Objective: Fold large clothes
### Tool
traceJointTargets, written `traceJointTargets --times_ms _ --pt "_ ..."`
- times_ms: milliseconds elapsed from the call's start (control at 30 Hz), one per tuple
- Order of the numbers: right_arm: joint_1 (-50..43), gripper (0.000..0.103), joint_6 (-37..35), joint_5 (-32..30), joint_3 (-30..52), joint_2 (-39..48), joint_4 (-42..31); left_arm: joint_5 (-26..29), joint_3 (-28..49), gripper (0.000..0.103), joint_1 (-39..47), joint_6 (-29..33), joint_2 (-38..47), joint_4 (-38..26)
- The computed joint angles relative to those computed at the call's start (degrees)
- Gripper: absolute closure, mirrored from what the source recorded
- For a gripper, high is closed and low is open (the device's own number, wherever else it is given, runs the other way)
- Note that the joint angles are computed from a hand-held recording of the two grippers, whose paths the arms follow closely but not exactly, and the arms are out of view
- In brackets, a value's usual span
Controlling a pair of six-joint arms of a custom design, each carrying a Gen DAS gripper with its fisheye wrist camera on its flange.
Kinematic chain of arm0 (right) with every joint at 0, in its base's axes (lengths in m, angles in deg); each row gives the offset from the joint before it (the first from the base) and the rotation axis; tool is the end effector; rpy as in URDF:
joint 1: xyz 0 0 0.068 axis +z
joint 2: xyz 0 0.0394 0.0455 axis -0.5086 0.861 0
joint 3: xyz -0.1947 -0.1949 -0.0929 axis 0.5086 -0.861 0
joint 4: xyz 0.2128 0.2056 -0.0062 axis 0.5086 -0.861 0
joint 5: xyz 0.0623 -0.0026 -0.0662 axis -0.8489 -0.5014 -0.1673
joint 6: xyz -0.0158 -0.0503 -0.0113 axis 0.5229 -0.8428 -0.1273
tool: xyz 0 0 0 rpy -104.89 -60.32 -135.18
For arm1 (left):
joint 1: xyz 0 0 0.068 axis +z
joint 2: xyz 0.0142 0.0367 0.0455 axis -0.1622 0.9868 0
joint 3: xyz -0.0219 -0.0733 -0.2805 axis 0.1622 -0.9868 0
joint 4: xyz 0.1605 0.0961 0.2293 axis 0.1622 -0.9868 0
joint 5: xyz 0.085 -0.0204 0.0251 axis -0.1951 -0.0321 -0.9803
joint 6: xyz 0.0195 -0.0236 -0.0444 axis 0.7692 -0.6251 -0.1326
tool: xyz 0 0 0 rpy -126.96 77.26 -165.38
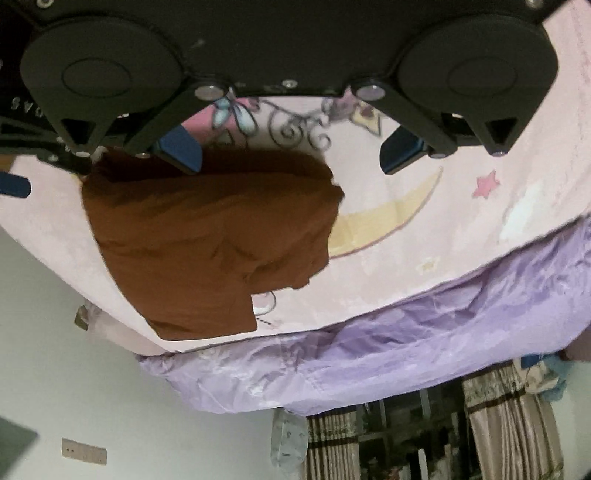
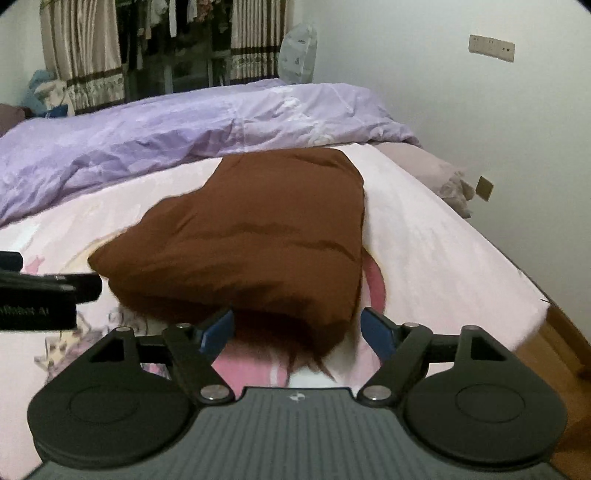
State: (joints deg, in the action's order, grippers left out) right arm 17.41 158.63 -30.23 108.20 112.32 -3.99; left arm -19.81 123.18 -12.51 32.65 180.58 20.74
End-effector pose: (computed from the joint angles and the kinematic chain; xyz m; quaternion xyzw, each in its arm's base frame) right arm 0.2382 0.2223 0.2730 0.3109 0.8418 -0.1551 0.4131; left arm 0.4122 -0.0397 0.2922 0.3485 0.8407 -0.1365 0.3913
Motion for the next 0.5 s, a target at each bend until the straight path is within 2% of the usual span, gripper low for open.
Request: traceJointTargets --times_ms 133,233,500 --pt "2.7 0.011 4.6 -0.1 1.8 1.8 -5.5 2.0 -4.3 0.0 1.4 0.0 -3.5 -0.7" --pt "4.2 0.011 7.2 -0.2 1.0 1.0 -5.6 1.8 -6.0 0.0 1.1 1.0 -4.4 -0.7" --pt "5.0 0.011 8.2 -0.8 0.8 1.5 -5.6 2.0 -6.9 0.0 1.3 1.5 -4.6 -1.5"
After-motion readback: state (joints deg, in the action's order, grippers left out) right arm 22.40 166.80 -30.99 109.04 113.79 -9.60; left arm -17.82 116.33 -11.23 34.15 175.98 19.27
